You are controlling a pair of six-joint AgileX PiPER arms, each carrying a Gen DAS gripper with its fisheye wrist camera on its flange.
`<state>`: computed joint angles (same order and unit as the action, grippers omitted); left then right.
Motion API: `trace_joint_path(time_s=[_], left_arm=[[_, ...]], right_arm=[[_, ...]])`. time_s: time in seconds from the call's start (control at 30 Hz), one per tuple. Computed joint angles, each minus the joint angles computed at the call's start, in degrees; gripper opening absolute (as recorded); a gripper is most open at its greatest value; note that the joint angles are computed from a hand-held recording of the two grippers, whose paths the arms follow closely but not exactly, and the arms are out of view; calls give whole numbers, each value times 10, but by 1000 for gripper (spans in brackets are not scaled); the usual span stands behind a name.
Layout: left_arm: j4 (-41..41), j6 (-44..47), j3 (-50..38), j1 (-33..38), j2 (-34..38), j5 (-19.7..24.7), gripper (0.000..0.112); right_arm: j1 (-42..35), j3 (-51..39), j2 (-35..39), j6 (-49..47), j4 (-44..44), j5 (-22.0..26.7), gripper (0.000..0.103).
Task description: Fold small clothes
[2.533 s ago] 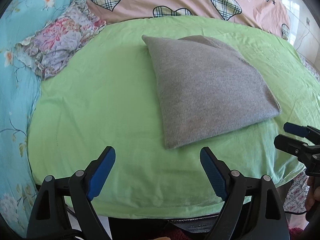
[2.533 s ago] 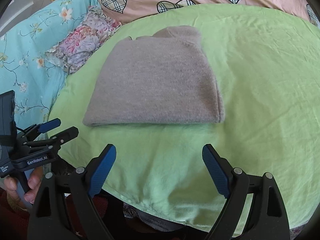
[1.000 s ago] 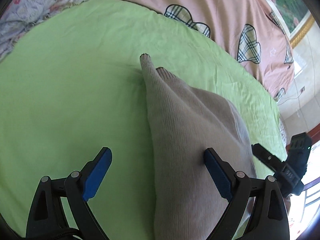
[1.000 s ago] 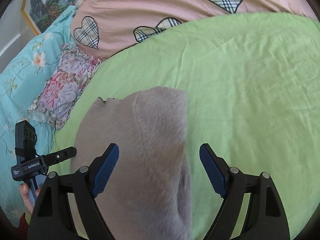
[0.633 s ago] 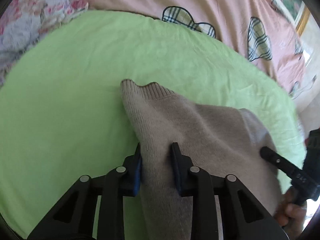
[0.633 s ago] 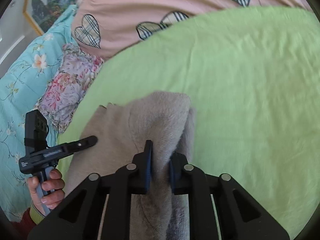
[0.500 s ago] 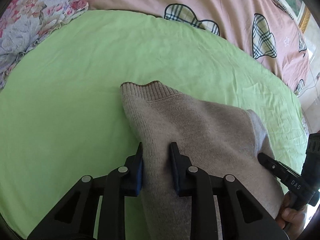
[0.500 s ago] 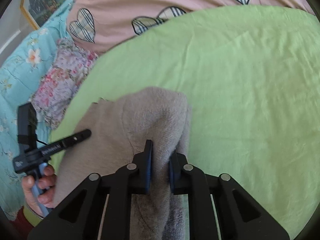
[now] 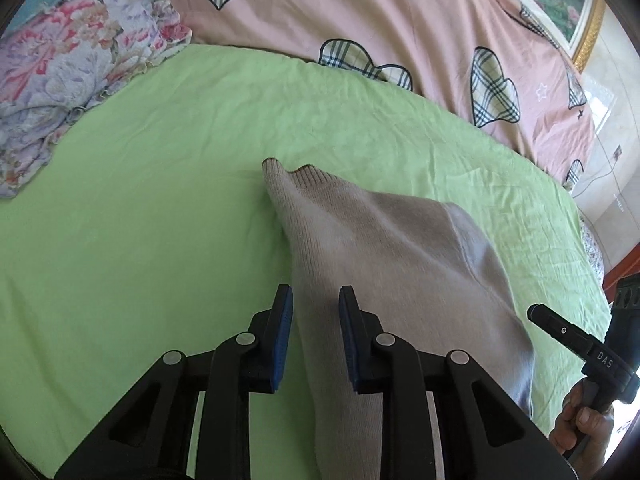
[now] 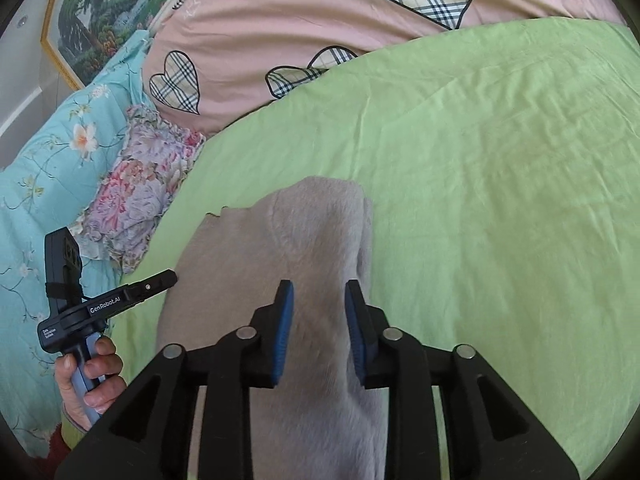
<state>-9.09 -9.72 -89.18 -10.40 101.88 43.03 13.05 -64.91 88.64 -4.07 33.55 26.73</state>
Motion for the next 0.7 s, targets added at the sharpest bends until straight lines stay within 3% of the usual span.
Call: trace_joint_path(time_s=[0.07, 0.13, 0.2, 0.43, 0.7], left_arm=[[5, -5, 50, -10, -41, -12, 25], [17, -18, 97, -25, -81, -21, 33], [52, -57, 139, -50, -117, -30, 53], [198, -206, 256, -152, -220, -34, 62], [265, -292, 308, -200, -261, -9, 73]], right_arm=[[13, 23, -28, 18, -18, -2, 42], [26, 43, -53, 27, -27, -1, 44], [44, 47, -64, 54, -57, 1, 46], [122, 94, -127, 169, -183, 4, 57], [209, 148, -170, 347, -347, 12, 65]])
